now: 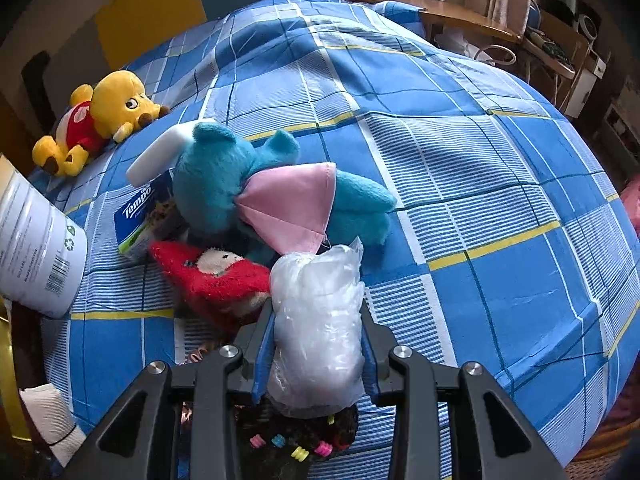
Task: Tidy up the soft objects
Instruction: 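Carry the beige sock into the gold tray and open the left gripper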
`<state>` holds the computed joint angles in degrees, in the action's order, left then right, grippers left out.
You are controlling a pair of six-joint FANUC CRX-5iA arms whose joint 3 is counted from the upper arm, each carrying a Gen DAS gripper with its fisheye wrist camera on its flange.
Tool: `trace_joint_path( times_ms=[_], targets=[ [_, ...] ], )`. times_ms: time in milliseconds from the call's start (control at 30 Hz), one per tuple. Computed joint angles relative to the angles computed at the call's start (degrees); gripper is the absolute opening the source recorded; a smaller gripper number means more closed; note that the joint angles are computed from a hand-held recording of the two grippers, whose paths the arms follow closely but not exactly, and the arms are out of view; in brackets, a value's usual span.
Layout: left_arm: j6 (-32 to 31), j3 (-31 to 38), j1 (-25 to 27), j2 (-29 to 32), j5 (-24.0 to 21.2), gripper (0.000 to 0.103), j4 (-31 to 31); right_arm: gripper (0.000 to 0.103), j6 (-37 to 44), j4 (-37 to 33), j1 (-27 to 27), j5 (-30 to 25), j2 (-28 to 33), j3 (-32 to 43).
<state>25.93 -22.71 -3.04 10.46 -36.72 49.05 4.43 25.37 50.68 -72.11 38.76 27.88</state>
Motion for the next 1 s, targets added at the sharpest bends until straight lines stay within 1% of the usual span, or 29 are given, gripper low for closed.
trace_joint_path(
  times_ms=[133, 267, 367, 500, 600, 700, 833, 933, 1000],
  targets=[
    [0.02, -0.26, 0.91, -1.07, -1.06, 0.014, 1.25, 0.036, 0.22, -0.44, -0.01, 0.02, -0.09, -0.13],
    [0.9, -0.59, 2.99, -2.77, -2.56, 0.014, 3.4, 0.036, 0.79, -0.35, 0.04, -0.84, 0.31, 0.6],
    [0.82, -1.31, 4.44, -4.36, -1.53, 0.014, 5.21, 0.036, 1.02, -0.21, 0.1, -1.08, 0.39, 0.72],
    [3.77, -0.88, 7.08, -5.1, -0.46, 0.014, 5.35, 0.036, 1.57, 0.09, 0.27, -1.78, 0.81, 1.35],
    [7.27, 0.26, 9.65, -4.53, 0.64, 0.014, 4.22, 0.036, 1.9, 0.17, 0.33, -2.07, 1.0, 1.66],
    [12.21, 1.8, 12.4, -3.03, 0.65, 0.014, 1.2, 0.036, 1.91, 0.27, 0.36, -2.14, 0.97, 1.59],
    [19.14, 4.09, 15.78, 0.15, -2.87, 0.014, -2.06, 0.036, 2.31, 0.32, 0.36, -2.5, 1.28, 2.02],
    [22.5, 5.31, 16.41, 2.01, -4.5, 0.014, -4.37, 0.036, 2.6, 0.43, 0.43, -2.95, 1.58, 2.49],
    [24.22, 6.43, 16.49, 3.57, -6.25, 0.014, -4.66, 0.036, 2.54, 0.44, 0.45, -3.03, 1.64, 2.6]
  ],
)
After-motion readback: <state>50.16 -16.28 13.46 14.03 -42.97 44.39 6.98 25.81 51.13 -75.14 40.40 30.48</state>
